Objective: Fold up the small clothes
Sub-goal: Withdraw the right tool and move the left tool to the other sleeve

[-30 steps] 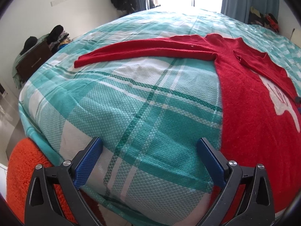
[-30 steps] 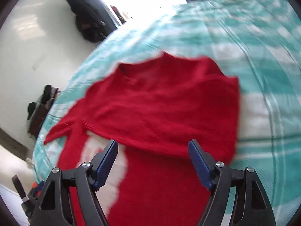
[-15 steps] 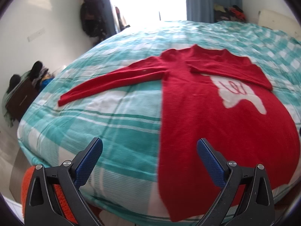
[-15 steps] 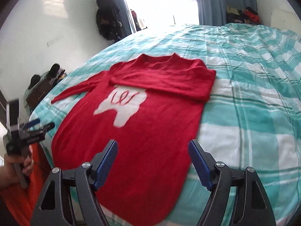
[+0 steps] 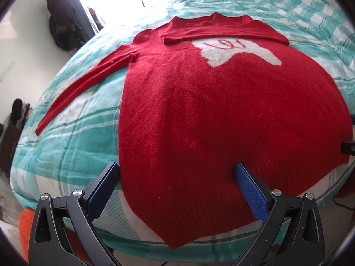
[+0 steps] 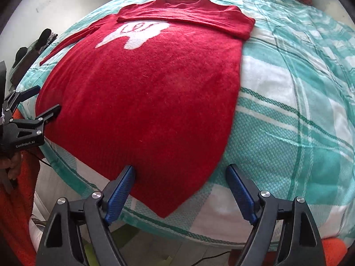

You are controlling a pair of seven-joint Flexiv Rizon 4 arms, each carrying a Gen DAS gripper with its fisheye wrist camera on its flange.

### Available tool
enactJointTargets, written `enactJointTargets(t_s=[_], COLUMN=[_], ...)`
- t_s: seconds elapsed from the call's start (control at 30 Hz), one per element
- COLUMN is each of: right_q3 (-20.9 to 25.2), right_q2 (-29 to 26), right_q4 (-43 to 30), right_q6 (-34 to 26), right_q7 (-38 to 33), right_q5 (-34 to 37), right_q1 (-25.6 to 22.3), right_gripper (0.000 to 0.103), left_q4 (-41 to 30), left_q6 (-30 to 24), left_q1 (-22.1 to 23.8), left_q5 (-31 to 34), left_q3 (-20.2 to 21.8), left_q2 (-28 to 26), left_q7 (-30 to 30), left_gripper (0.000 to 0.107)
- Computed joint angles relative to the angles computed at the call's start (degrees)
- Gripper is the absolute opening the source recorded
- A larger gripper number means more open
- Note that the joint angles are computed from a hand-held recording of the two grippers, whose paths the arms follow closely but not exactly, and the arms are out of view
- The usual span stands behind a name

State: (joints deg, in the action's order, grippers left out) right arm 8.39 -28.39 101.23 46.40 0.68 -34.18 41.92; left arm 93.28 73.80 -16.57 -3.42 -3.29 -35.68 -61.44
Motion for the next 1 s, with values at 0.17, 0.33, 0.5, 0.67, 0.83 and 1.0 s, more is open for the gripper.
enactJointTargets(t_s=[0.17, 0.33, 0.5, 0.67, 0.83, 1.0], right_q3=[-2.51, -2.33, 0.07, 1.24, 1.30, 1.26], right_q2=[3.55, 7.47, 8.66, 8.49, 7.90, 7.49], right_q4=[3.12, 6.73, 8.33, 8.35, 8.10, 7.75], right_q6=[-2.16, -9.10, -11.68, -11.48, -10.65, -10.37], right_q7=[11.95, 25.40, 31.88, 33.10, 32.67, 31.93], right_q5=[-6.21, -15.28, -18.18, -18.64, -19.09, -19.07], right_q1=[2.92, 3.95, 1.86, 0.08, -0.53, -0.51], right_gripper=[0.083, 0.083, 0.083, 0.083, 0.083, 0.083], left_q4=[1.22, -1.50, -4.52, -5.60, -7.38, -8.82], left_q6=[1.80, -1.29, -4.48, -5.94, -8.63, -10.71], left_q1=[1.14, 2.14, 1.81, 3.01, 4.34, 5.71], left_q5=[-1.67, -5.51, -4.72, -3.85, -3.53, -3.78], left_q3=[-0.42, 0.21, 3.78, 4.54, 4.05, 3.14], left_q2=[1.59, 1.09, -0.41, -0.73, -1.53, -2.26], left_q7=[-2.02, -7.50, -15.99, -21.62, -24.66, -25.57], left_gripper=[0.102, 0.102, 0.102, 0.102, 0.102, 0.102])
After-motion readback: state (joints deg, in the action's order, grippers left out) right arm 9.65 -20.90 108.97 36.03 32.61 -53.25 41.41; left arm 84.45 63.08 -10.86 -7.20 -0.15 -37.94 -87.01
